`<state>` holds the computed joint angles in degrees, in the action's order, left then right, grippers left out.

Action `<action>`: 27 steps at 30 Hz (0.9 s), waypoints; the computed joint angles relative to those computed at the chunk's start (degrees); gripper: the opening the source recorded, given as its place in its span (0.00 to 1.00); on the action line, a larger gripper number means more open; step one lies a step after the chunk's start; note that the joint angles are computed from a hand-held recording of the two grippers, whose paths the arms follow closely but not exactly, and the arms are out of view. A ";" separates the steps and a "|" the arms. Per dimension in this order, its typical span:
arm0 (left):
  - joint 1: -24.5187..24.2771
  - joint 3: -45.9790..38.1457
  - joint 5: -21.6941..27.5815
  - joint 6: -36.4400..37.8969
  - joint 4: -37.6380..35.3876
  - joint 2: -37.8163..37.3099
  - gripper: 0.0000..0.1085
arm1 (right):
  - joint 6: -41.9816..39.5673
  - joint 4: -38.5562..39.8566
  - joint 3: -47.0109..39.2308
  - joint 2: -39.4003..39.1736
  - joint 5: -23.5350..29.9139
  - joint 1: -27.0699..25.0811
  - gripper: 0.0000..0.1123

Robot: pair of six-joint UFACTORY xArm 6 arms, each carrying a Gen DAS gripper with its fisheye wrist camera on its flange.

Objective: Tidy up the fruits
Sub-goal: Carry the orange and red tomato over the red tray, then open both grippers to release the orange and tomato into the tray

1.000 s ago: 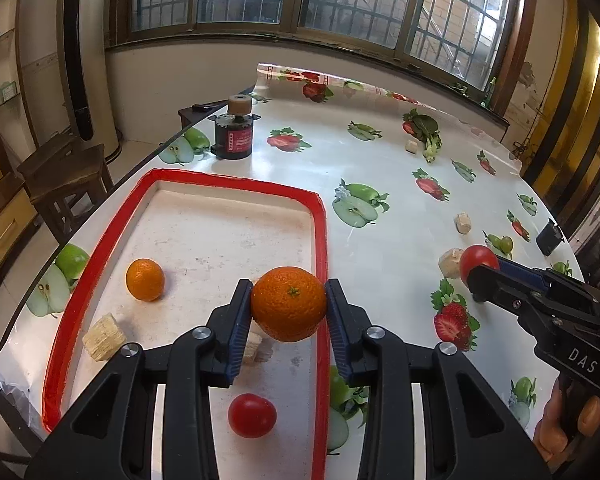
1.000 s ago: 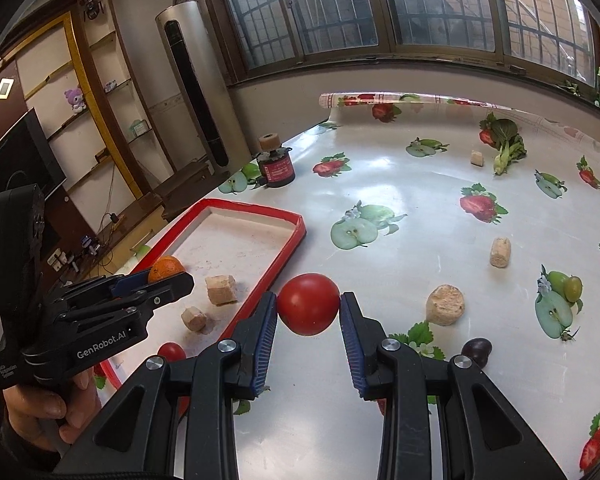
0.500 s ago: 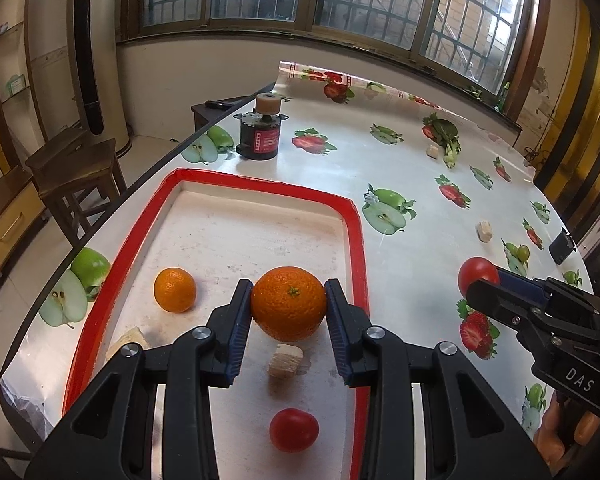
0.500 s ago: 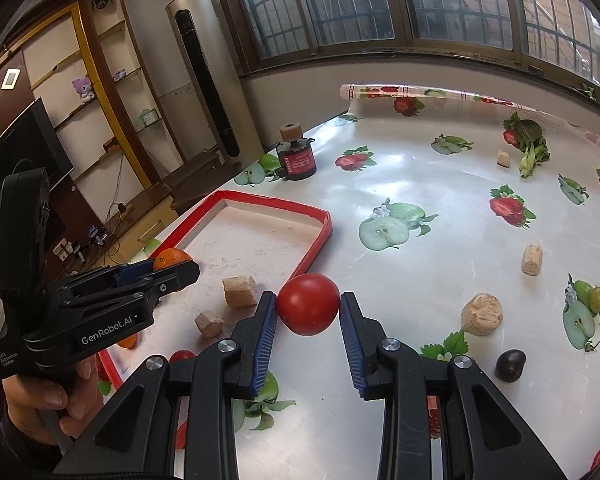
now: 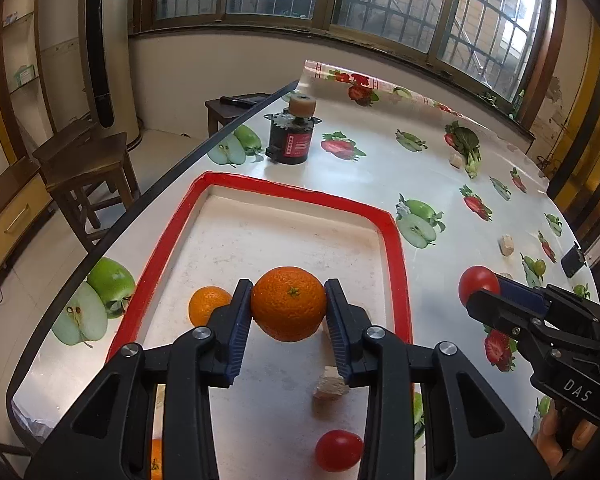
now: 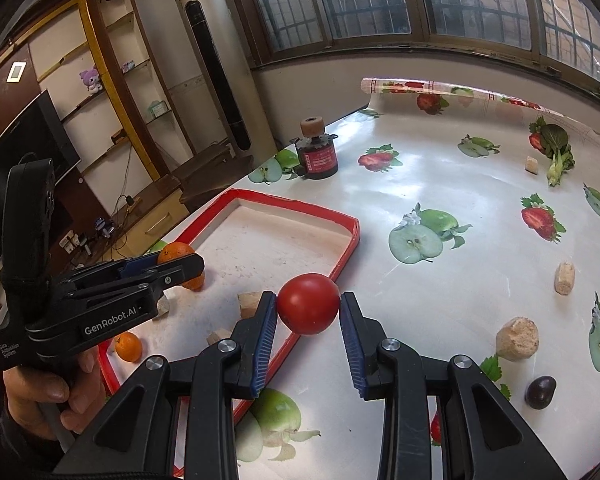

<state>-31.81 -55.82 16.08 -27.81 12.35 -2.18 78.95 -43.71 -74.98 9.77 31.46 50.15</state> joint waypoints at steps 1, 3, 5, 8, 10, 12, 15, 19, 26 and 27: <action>0.26 -0.15 0.04 0.54 -0.54 0.16 0.31 | -0.52 0.47 -0.53 0.54 -0.17 -0.13 0.29; 0.91 -0.46 0.13 0.91 -0.74 0.40 0.31 | -1.75 1.58 -1.63 1.73 -0.75 -0.45 0.29; 1.56 -1.16 0.37 2.19 -2.06 0.97 0.31 | -3.33 2.94 -3.07 3.19 -1.25 -0.78 0.29; 2.61 -2.70 1.19 5.06 -5.96 2.24 0.31 | -6.75 6.10 -5.85 5.93 -2.45 -1.46 0.29; 3.11 -4.12 2.30 9.39 -10.97 3.39 0.31 | -9.26 8.28 -8.28 8.17 -2.72 -1.93 0.29; 3.74 -5.51 2.94 8.30 -9.81 4.67 0.31 | -11.94 10.30 -11.13 10.62 -2.08 -2.31 0.29; 4.37 -8.09 4.55 7.54 -8.29 7.22 0.31 | -15.29 12.85 -14.99 14.10 -0.83 -2.95 0.29; 4.97 -11.19 6.16 7.28 -7.74 10.67 0.31 | -19.56 16.80 -18.58 17.70 -0.27 -3.58 0.29; 5.50 -13.10 8.07 7.70 -9.06 13.04 0.31 | -24.80 21.03 -21.78 21.11 0.13 -3.65 0.29; 5.51 -13.22 8.28 7.70 -9.03 13.19 0.31 | -25.51 21.55 -22.53 21.76 0.44 -3.71 0.29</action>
<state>-26.30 -69.04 24.36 -20.11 3.32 11.01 53.43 -22.15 -97.52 31.53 31.90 46.44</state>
